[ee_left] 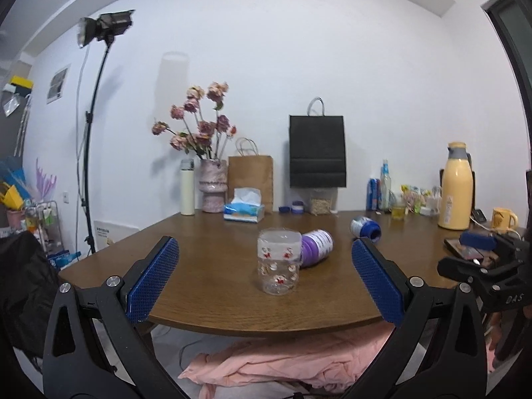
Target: Flip cup upright
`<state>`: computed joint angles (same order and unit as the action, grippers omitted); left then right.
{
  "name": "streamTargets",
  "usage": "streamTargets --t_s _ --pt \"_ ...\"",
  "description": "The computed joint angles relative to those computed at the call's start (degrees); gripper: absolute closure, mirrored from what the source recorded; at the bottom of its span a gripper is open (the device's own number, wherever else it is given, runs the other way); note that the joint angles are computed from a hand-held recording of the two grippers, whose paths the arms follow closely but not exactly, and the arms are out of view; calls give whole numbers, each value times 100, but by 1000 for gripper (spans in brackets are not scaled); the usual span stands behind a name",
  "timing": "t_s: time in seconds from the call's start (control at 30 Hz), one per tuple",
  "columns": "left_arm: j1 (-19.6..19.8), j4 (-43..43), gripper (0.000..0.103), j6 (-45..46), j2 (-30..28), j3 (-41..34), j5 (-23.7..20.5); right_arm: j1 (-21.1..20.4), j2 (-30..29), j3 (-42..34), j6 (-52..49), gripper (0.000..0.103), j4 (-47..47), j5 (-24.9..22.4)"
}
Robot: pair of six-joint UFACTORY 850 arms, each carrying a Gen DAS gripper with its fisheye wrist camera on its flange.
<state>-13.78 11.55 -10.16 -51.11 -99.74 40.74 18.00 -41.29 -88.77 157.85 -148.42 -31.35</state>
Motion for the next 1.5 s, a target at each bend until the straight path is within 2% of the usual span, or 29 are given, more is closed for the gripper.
streamTargets --t_s 0.07,0.17,0.3,0.7,1.5 --pt "-8 -126 0 94 0 -14 -16 6 -2 -13 -60 0 61 51" --pt "20 233 0 -148 -37 -76 -27 41 -54 -106 -521 0 368 141" --pt "34 731 0 -575 -103 -261 -344 25 -51 -68 -349 0 222 131" --pt "-17 466 0 -447 -117 -328 -628 3 -107 -189 -307 0 283 327" --pt "-18 656 0 -522 -127 -353 -712 -24 -87 -171 -201 0 280 347"
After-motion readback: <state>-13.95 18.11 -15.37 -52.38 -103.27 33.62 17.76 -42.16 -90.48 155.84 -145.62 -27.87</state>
